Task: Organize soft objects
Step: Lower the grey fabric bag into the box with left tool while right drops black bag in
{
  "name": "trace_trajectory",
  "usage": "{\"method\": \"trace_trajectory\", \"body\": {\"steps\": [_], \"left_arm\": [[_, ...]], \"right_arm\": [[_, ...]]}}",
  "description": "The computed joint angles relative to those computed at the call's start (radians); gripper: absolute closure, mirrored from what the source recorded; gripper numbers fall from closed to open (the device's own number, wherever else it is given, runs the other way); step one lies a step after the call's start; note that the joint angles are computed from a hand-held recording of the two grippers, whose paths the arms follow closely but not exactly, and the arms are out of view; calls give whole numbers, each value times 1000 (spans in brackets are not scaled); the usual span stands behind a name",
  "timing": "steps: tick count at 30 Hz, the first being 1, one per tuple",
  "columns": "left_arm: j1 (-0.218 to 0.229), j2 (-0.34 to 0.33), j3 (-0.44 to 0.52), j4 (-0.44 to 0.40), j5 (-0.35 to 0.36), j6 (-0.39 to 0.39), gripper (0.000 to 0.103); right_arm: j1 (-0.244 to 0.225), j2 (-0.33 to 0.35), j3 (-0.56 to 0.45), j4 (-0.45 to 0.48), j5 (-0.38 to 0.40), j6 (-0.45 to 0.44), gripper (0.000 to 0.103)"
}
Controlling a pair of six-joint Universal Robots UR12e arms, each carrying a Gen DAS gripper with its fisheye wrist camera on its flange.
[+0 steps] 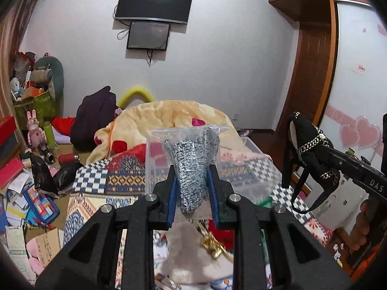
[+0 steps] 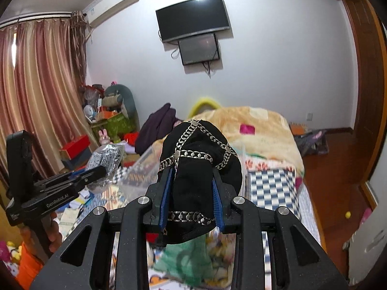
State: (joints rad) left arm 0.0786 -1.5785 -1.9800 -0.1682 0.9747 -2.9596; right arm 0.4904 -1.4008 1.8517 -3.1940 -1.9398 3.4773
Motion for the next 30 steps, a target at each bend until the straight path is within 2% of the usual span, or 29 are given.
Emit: {"method": "trace_trajectory", "body": {"steps": [4,11,16,24,30], "left_arm": [[-12,-28,32,10,28,-13,80],[-41,-75,85,-13,81,-6,80],[-69,-114,126,-55,136,15,80],[-114,-171,178,-155,212,77,80],[-127,-197,212,-266,208,104,80]], "right_arm": [[-1,27,-33,-23,-19,-21,76],[-11,76,-96,-1,-47,-50,75],[-21,100,-126,77,-47,-50,75],[-37,120,-159,257,-11,-47,75],[-51,117,-170,374,39,-34,75]]}}
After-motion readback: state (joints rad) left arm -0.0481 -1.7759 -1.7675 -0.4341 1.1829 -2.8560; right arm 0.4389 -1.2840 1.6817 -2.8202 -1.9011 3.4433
